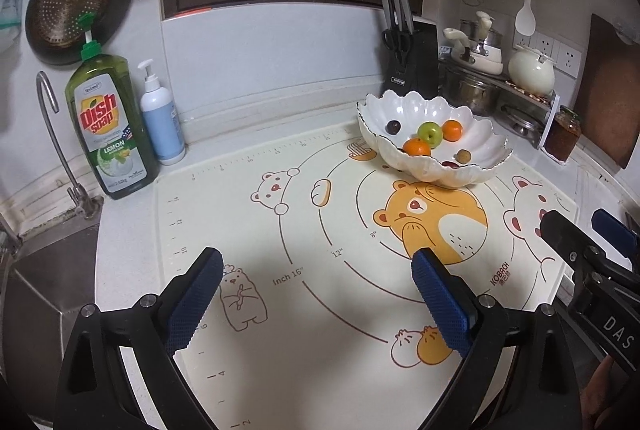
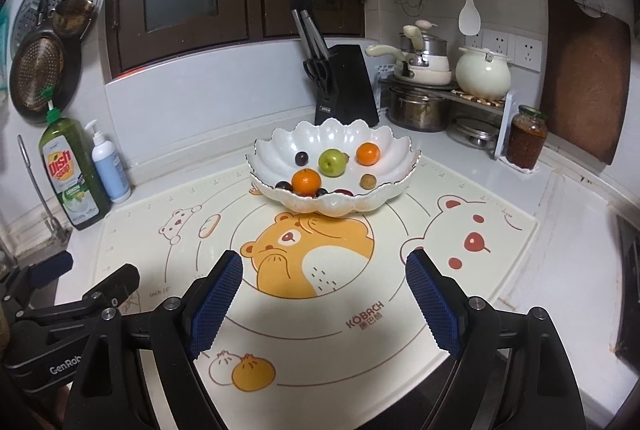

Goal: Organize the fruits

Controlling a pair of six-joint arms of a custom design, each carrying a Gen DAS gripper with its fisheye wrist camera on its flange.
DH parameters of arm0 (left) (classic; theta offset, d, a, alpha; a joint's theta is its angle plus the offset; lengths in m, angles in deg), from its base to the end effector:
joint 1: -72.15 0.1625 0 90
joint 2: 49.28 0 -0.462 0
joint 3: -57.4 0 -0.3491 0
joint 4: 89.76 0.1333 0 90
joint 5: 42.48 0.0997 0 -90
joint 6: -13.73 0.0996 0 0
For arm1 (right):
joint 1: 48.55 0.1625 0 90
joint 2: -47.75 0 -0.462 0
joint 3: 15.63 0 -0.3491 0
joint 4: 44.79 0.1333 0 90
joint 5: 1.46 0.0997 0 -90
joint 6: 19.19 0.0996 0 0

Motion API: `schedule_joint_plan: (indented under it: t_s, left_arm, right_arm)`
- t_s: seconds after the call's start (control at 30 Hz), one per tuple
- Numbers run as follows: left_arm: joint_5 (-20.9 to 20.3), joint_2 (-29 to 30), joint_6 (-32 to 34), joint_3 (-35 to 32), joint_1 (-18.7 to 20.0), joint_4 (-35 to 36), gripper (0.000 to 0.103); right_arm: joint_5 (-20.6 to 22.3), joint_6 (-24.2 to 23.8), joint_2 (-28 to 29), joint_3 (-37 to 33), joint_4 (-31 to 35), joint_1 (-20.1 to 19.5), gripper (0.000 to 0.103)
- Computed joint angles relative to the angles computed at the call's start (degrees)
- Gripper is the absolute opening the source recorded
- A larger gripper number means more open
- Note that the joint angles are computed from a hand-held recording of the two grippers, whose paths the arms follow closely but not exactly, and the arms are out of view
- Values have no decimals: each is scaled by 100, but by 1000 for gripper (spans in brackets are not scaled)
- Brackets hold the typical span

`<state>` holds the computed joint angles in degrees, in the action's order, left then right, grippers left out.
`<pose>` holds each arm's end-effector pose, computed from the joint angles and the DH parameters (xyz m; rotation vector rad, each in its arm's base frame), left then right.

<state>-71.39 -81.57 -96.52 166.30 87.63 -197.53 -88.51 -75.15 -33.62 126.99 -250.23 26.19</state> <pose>-0.4055 -0.3411 -0.0405 0.0189 1.9960 -1.1611 0.0345 -0.3994 0.3359 0.8742 -2.2649 1.0461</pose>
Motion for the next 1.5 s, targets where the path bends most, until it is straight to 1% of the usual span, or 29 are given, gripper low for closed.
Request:
schedule_joint_plan:
  t_s: [0.23, 0.4, 0.5, 0.97, 1.5]
  left_arm:
    - [-83, 17, -229, 108, -155, 13, 98]
    - [-163, 61, -403, 143, -231, 74, 98]
    - [-192, 71, -413, 203, -273, -31, 98]
    - [-228, 157, -547, 170, -367, 150, 98]
    - [-207, 183, -532, 125, -395, 177, 98]
  right_arm:
    - [213, -114, -169, 232, -79, -177, 86]
    - [363, -258, -240, 430, -256, -307, 87]
    - [384, -287, -293, 484, -233, -379, 88]
    - [530, -399, -370, 626, -302, -696, 88]
    - [561, -387, -388, 600, -285, -759, 88]
